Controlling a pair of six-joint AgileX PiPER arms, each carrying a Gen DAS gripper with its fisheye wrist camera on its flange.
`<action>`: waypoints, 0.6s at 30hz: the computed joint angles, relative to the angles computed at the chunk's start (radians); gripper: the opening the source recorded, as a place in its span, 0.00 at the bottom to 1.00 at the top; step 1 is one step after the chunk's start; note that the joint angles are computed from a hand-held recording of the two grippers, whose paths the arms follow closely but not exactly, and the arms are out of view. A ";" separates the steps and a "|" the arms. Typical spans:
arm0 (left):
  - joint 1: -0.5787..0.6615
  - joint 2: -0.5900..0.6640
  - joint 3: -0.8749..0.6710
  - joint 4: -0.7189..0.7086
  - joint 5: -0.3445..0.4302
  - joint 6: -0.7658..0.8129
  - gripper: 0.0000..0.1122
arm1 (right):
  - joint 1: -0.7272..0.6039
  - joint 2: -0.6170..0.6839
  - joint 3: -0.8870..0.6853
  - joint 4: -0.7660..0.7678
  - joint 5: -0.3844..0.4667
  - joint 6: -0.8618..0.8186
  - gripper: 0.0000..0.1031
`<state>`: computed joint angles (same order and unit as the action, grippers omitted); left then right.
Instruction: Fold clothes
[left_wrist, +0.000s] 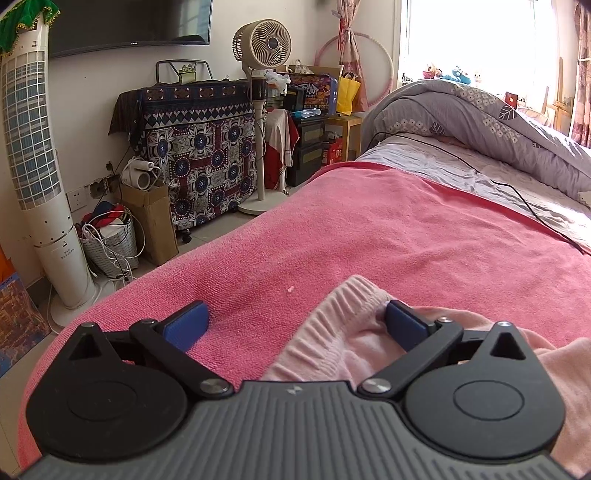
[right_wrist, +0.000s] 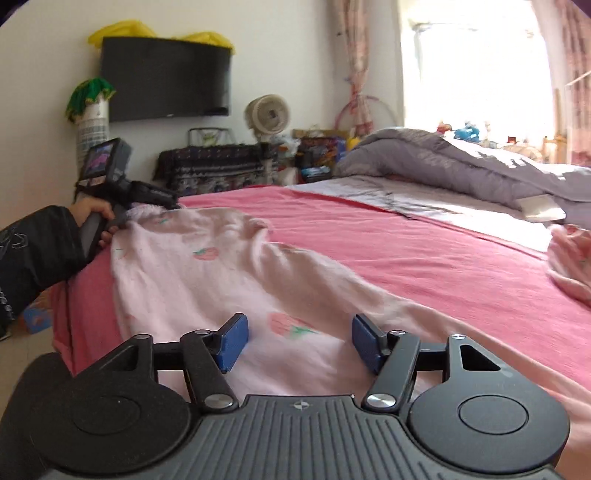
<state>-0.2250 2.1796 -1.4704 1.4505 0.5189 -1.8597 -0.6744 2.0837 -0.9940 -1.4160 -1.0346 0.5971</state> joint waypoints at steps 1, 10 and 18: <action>0.000 0.000 0.000 0.000 0.000 0.000 0.92 | -0.053 0.014 0.021 0.067 -0.004 -0.071 0.65; -0.005 0.000 0.000 -0.003 0.008 0.004 0.92 | -0.323 0.143 0.056 0.581 -0.045 -0.421 0.71; -0.002 -0.003 0.002 -0.006 0.004 0.006 0.92 | -0.343 0.143 0.088 0.603 -0.151 -0.308 0.78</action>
<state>-0.2266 2.1763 -1.4680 1.4444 0.5229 -1.8533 -1.0176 2.2265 -0.9061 -0.8130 -1.1853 0.2895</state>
